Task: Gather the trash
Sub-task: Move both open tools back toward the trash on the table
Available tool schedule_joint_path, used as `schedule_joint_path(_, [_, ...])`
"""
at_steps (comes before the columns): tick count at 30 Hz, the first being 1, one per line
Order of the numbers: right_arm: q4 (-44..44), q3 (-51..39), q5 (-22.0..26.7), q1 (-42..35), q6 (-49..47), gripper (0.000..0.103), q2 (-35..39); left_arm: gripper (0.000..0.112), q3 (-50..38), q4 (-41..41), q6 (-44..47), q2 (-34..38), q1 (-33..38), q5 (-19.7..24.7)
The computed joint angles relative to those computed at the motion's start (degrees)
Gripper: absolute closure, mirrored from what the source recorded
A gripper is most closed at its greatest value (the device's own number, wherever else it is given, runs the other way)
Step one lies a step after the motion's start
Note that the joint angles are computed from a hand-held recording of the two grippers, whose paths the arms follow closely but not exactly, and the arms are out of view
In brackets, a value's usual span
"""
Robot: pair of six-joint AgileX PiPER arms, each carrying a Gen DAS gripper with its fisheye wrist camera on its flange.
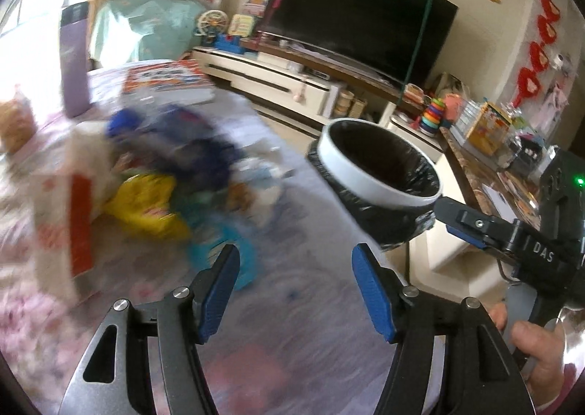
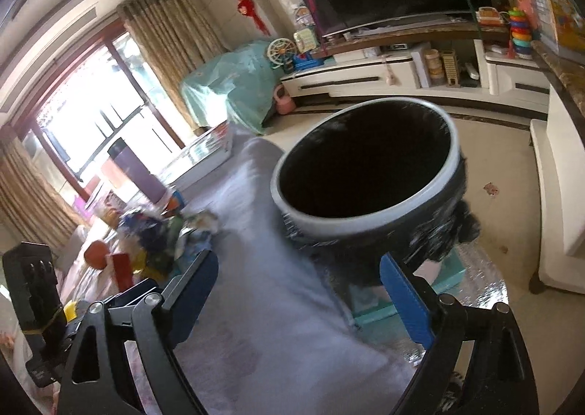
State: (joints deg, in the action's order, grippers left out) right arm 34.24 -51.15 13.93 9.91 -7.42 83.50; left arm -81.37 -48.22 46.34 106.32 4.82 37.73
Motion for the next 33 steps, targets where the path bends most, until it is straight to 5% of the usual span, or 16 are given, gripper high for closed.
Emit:
schedule_joint_path(18, [-33.11, -4.78, -3.23, 19.76, 35.53, 0.012, 6.41, 0.049, 22.55, -6.7, 8.71, -17.74, 14.46, -1.31])
schedule_joint_path(24, [-37.27, -8.41, -2.54, 24.02, 39.62, 0.012, 9.56, 0.049, 26.0, -6.38, 8.93, -21.31, 19.44, -0.15])
schedule_joint_path(33, [-31.01, -15.89, -1.17, 28.65, 33.47, 0.012, 16.14, 0.049, 25.95, -5.76, 10.72, -22.55, 30.37, 4.9])
